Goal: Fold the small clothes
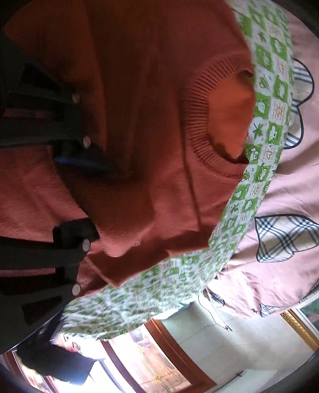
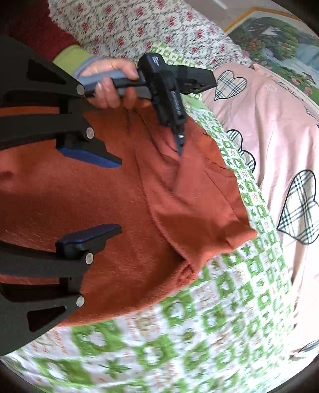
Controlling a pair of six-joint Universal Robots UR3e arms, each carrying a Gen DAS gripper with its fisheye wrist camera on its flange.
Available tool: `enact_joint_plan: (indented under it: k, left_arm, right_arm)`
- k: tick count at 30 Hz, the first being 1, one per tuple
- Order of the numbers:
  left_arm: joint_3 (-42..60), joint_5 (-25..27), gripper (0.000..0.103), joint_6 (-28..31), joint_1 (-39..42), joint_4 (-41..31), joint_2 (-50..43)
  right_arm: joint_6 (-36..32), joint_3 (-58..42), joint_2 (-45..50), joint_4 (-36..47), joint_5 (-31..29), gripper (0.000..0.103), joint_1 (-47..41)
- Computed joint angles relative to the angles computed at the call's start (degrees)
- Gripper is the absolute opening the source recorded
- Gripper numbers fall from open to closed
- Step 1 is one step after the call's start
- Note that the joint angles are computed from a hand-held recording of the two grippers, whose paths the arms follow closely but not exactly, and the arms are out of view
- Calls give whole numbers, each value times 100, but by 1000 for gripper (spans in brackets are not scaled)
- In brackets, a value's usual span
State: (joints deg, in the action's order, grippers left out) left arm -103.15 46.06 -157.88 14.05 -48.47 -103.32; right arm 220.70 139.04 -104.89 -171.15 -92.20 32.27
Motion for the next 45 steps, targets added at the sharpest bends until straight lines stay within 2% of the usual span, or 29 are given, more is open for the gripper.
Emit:
enact_joint_plan:
  k: [2,4,7,10,14,17,19,20,21,22,25,28,30,32,34,36,39,41,42,45]
  left_arm:
    - [-466,-73,58,287,245,-161,556]
    - [-947,-236,67,705,656,-492,1248]
    - [-1419,-378,68,1464,1504,-1488,2379]
    - [-1797,-323,70,2090,2555,-2202,3445]
    - [-2383,-10,75,2731,3915,-2370,4603]
    - [-2654,215,75,3143,4505,-2384,4765]
    - [-2859,516,75,2907,4493,-1807,4544]
    - [-2974,596,75,2837,4507,-1583,4468]
    - [-3129,668,75,2718,4524,-1277,4421]
    - [-3243,712,75,2658,4543,-1037,4348]
    - [-3370,871,75,2344,4438,-458,4005]
    - [-3323,897,75,2203,4345,-249,3785]
    - [-3281,936,75,2055,4198,-10,3624]
    - [-3186,1033,75,1824,4016,217,3463]
    - [-3152,1125,75,1555,3856,524,3311]
    - [-3110,1222,75,1428,3763,668,3162]
    - [-3014,1335,75,1429,3713,654,2986]
    - [-2925,1231,75,1800,3876,177,3165]
    - [-2835,1056,75,2126,4046,-303,3306]
    - [-2201,347,75,3555,4744,-2608,3661]
  right_arm:
    - [-287,-169,120,37,87,49,-194]
    - [-547,-304,271,13,299,49,-454]
    - [-787,-417,660,-310,996,49,-1016]
    - [-912,-731,1177,-407,1079,49,-1091]
    - [-1097,-1039,1578,-308,975,49,-878]
    - [-1398,-1389,1955,-223,628,49,-549]
    - [-1560,-1596,2186,-193,436,48,-419]
    - [-1654,-1696,2282,-145,394,42,-394]
    - [-1717,-1745,2322,-100,384,23,-397]
    - [-1759,-1774,2321,-71,365,9,-395]
    - [-1773,-1519,1826,-38,793,7,-593]
    - [-1695,-1101,670,249,1590,6,-1070]
    - [-1794,-1056,-336,879,2081,5,-1602]
    - [-2038,-1350,-666,1547,2200,5,-1973]
    - [-2260,-1870,-329,2077,1822,5,-2142]
    - [-2333,-2082,204,2181,1836,4,-2411]
    - [-2224,-2280,1145,2080,1370,5,-2388]
    - [-2102,-2120,1336,1974,1303,8,-2412]
    - [-1955,-1827,1225,1753,1315,15,-2430]
    - [-1793,-903,559,1093,1542,44,-2628]
